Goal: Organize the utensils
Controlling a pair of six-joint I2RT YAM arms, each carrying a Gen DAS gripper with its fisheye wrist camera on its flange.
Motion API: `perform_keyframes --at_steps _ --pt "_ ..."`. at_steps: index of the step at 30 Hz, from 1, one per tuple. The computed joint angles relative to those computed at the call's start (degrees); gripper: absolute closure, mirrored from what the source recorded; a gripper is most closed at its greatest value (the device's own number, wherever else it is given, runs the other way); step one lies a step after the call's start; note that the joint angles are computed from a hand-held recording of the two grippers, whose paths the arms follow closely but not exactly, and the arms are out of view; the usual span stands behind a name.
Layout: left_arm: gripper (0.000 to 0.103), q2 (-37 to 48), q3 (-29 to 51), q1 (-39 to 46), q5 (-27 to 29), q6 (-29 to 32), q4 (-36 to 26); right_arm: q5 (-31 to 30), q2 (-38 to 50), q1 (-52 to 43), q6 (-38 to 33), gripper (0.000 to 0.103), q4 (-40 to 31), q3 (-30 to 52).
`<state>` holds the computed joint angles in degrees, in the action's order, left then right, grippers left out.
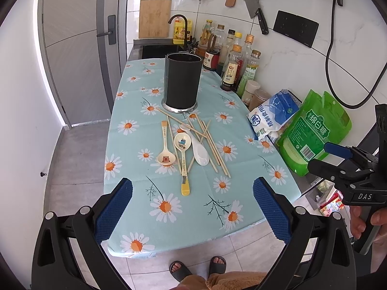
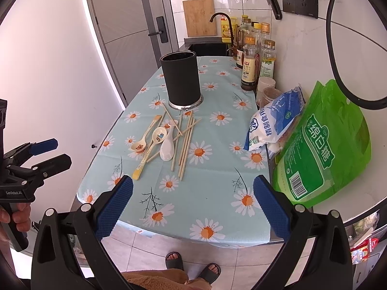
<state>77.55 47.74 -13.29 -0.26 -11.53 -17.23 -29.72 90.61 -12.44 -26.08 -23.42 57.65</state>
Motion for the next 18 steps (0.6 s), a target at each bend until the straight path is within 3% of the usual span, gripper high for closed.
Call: perform_keyframes --at_steps 18 --pt "0.006 0.7 0.3 1.2 1.3 0.2 0.2 0.5 0.6 1.2 0.8 0.004 0.7 0.3"
